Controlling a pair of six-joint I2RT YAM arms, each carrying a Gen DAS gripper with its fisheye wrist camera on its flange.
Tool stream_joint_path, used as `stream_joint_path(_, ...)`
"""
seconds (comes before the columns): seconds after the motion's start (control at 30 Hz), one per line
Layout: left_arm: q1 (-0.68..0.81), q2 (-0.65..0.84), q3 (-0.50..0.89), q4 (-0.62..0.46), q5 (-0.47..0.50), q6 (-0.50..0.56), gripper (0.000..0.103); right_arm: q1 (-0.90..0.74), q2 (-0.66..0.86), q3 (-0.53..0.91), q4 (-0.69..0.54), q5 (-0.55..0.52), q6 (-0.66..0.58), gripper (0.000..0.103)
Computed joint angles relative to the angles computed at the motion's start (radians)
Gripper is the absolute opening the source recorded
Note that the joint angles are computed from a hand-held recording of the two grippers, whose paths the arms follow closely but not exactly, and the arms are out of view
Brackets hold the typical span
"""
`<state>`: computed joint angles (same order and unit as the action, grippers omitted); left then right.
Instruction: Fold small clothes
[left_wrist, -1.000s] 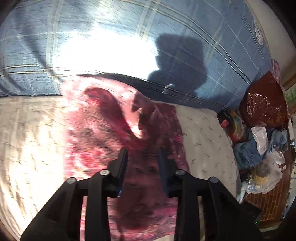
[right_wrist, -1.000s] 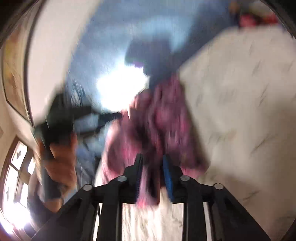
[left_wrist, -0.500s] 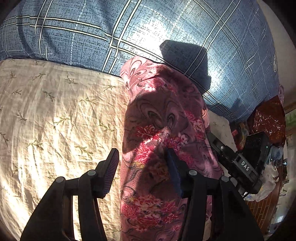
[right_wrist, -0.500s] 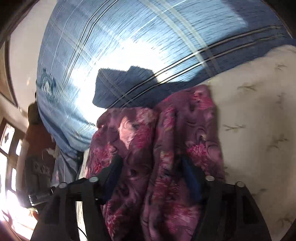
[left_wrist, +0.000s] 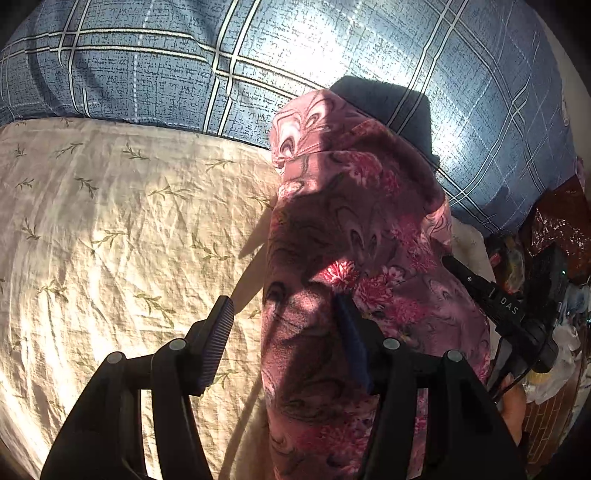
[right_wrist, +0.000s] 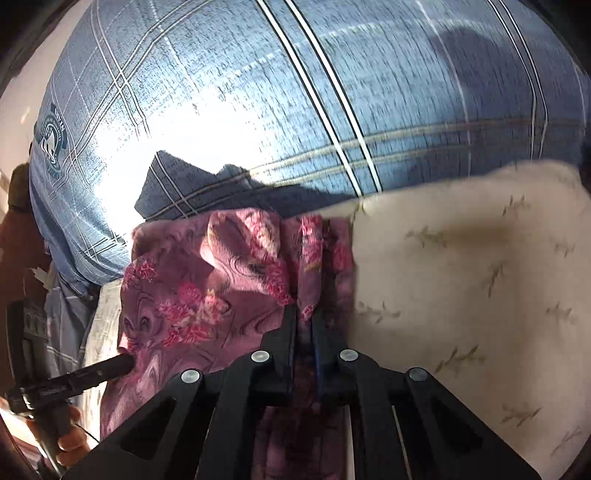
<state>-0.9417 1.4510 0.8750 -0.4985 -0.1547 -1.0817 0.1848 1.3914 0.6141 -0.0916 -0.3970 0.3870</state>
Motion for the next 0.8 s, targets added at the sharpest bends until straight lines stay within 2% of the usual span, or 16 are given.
stream_joint_path(0.07,-0.024,-0.074,-0.027,-0.017,-0.007,-0.017,0.056,-0.068,-0.140,-0.080,0.010,-0.117,0.026,0.015)
stream_joint_path(0.13,-0.087,-0.144,-0.039,-0.051,-0.067,-0.057,0.056,-0.116,-0.311,-0.150,-0.020,-0.237,0.017,0.016)
stream_joint_path(0.2,-0.167,-0.181,-0.056,-0.056,-0.132,-0.106,0.056,-0.124,-0.461,-0.202,-0.068,-0.333,-0.009,0.023)
stream_joint_path(0.23,-0.205,-0.178,-0.062,-0.055,-0.158,-0.135,0.056,-0.093,-0.500,-0.222,-0.072,-0.344,-0.016,0.030)
stream_joint_path(0.27,-0.240,-0.159,-0.072,-0.038,-0.175,-0.163,0.056,-0.042,-0.537,-0.236,-0.095,-0.306,-0.039,0.033)
stream_joint_path(0.3,-0.260,-0.122,-0.075,-0.021,-0.172,-0.180,0.056,0.036,-0.554,-0.239,-0.126,-0.204,-0.077,0.034)
stream_joint_path(0.37,-0.278,-0.032,-0.078,0.003,-0.158,-0.190,0.058,0.168,-0.466,-0.246,-0.148,0.007,-0.125,0.032)
stream_joint_path(0.43,-0.334,-0.025,-0.050,-0.079,-0.231,-0.212,0.058,0.188,-0.496,-0.272,-0.154,0.042,-0.119,0.030)
stream_joint_path(0.5,-0.381,-0.028,0.002,-0.161,-0.256,-0.244,0.057,0.199,-0.609,-0.232,-0.291,0.092,-0.088,0.033)
stream_joint_path(0.57,-0.452,-0.058,0.022,-0.214,-0.310,-0.280,0.057,0.184,-0.785,-0.245,-0.365,0.051,-0.079,0.035)
stream_joint_path(0.63,-0.500,-0.045,0.026,-0.216,-0.330,-0.295,0.061,0.236,-0.889,-0.258,-0.420,0.051,-0.064,0.035)
stream_joint_path(0.67,-0.500,-0.025,0.020,-0.194,-0.311,-0.290,0.063,0.261,-0.888,-0.273,-0.446,0.057,-0.071,0.034)
stream_joint_path(0.73,-0.471,0.019,-0.022,-0.120,-0.229,-0.295,0.063,0.362,-0.773,-0.318,-0.407,0.150,-0.040,0.034)
stream_joint_path(0.8,-0.490,-0.004,-0.032,-0.124,-0.265,-0.308,0.063,0.380,-0.795,-0.324,-0.409,0.180,-0.024,0.032)
